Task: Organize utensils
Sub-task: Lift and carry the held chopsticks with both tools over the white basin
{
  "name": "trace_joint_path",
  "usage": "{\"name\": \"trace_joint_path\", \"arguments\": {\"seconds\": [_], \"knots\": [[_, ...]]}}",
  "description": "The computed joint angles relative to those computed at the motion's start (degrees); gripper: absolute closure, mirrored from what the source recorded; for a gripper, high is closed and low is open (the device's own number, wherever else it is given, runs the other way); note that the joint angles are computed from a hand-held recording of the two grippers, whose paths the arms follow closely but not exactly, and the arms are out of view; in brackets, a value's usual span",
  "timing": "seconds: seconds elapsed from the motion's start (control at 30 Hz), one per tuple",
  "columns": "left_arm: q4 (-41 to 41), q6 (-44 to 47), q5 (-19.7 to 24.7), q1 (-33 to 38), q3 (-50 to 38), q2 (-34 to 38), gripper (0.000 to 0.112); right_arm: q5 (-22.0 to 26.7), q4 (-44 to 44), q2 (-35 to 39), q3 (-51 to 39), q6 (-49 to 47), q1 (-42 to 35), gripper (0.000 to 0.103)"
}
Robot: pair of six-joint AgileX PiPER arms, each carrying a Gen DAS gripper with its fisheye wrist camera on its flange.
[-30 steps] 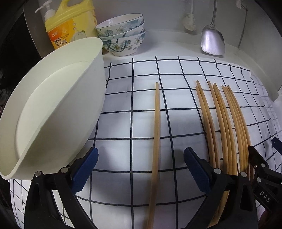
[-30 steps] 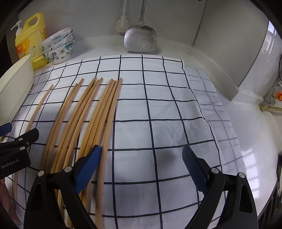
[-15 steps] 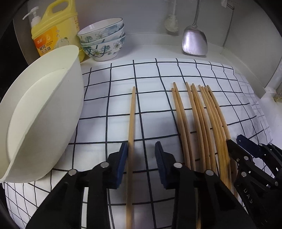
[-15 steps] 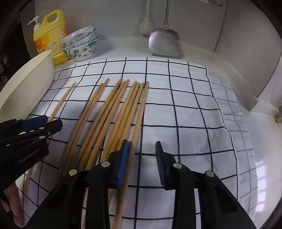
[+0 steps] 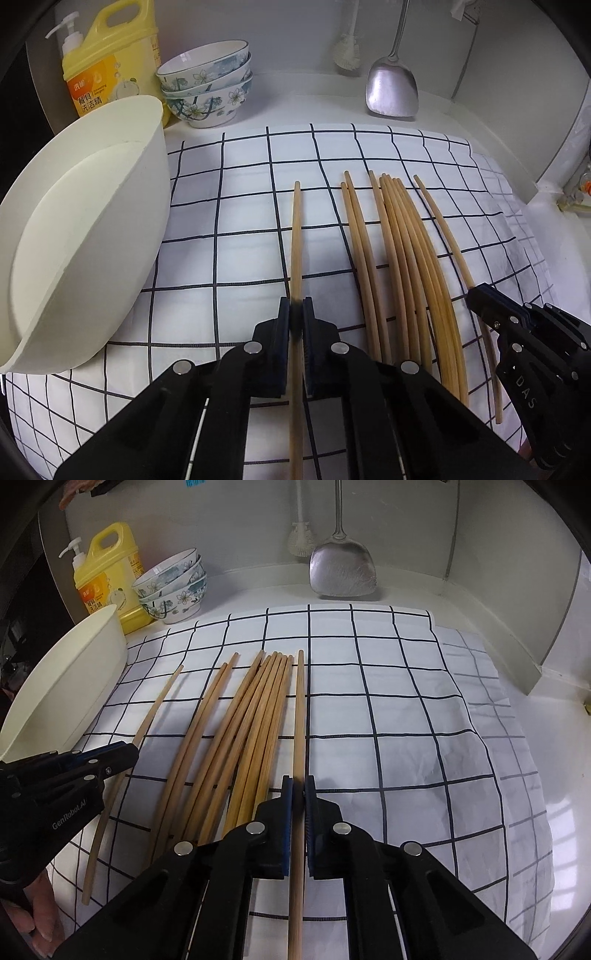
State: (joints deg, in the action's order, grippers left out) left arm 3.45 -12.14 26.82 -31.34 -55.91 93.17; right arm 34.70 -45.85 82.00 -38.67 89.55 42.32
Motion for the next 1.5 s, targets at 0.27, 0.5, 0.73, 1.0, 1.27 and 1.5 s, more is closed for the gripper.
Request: {"name": "trace_joint_path", "arguments": {"seconds": [0.27, 0.5, 0.73, 1.0, 1.27, 1.5], "knots": [[-2.6, 1.4, 5.8, 0.8, 0.0, -8.0, 0.105, 6.1, 3.1, -6.1, -2.1, -2.4, 4.5, 0.097], [-1.6, -0.1, 13.5, 2.8, -1.6, -17.9, 0.105, 10.5, 4.9, -8.9, -8.3, -7.0, 8.2, 0.097], [-9.5, 12.1, 19.2, 16.1, -5.8, -22.3, 0.105, 11.7, 7.2, -2.4, -22.3, -13.7, 10.2, 0.097], [-25.2, 39.3, 23.1, 38.2, -16.2, -12.9, 0.105, 9.3, 8.5, 16.0, -43.2, -14.5, 10.2, 0.097], [-30.0, 50.1, 26.1, 45.4, -28.2, 3.3, 0.105, 12.6, 17.1, 35.4, -66.9, -20.1, 8.5, 0.097], [-30.0, 53.7, 27.4, 46.7, -34.1, 12.7, 0.105, 20.3, 25.9, 49.4, -86.1, -26.7, 6.4, 0.097]]}}
